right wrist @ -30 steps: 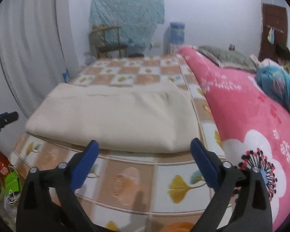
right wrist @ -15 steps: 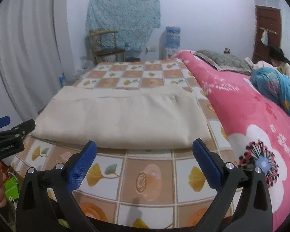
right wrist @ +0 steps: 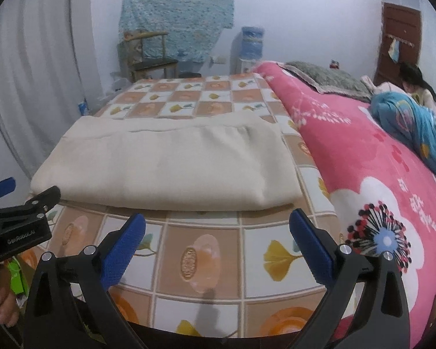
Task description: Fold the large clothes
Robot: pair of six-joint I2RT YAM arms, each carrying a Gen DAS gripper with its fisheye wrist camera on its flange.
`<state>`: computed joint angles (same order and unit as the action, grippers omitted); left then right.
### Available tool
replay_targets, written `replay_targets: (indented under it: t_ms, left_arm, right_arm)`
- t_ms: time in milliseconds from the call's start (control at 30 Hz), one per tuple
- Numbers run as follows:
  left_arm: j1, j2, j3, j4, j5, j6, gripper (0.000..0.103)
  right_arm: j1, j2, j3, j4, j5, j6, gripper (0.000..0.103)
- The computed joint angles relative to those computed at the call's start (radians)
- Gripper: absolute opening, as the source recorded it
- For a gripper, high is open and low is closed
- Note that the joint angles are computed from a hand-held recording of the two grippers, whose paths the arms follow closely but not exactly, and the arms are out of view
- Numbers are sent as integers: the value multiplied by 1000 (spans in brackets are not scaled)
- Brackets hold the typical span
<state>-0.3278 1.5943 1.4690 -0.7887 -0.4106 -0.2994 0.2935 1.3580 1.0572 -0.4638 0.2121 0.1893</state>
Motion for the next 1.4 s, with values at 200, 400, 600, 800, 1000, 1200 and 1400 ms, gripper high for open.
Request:
replay_targets:
  t_ms: [200, 400, 600, 800, 1000, 1200, 1400]
  left_arm:
    - [5, 20, 16, -26, 22, -28, 95]
    - [21, 22, 7, -23, 47, -35, 95]
    - [31, 25, -4, -17, 65, -32, 95]
    - [39, 20, -10, -8, 77, -29, 95]
    - [41, 18, -11, -4, 91, -30, 95]
    - [40, 13, -12, -7, 94, -34, 95]
    - [39, 14, -9, -12, 96, -41, 95]
  right_arm:
    - [-6, 27, 16, -20, -32, 2, 96]
    - [3, 50, 31, -26, -31, -1, 96]
    - [13, 71, 42, -35, -32, -10, 96]
    - [16, 84, 55, -43, -29, -9, 96]
    - [24, 90, 61, -46, -21, -12, 96]
    - [18, 93, 70, -56, -19, -7, 96]
    - [12, 94, 71, -61, -29, -3, 96]
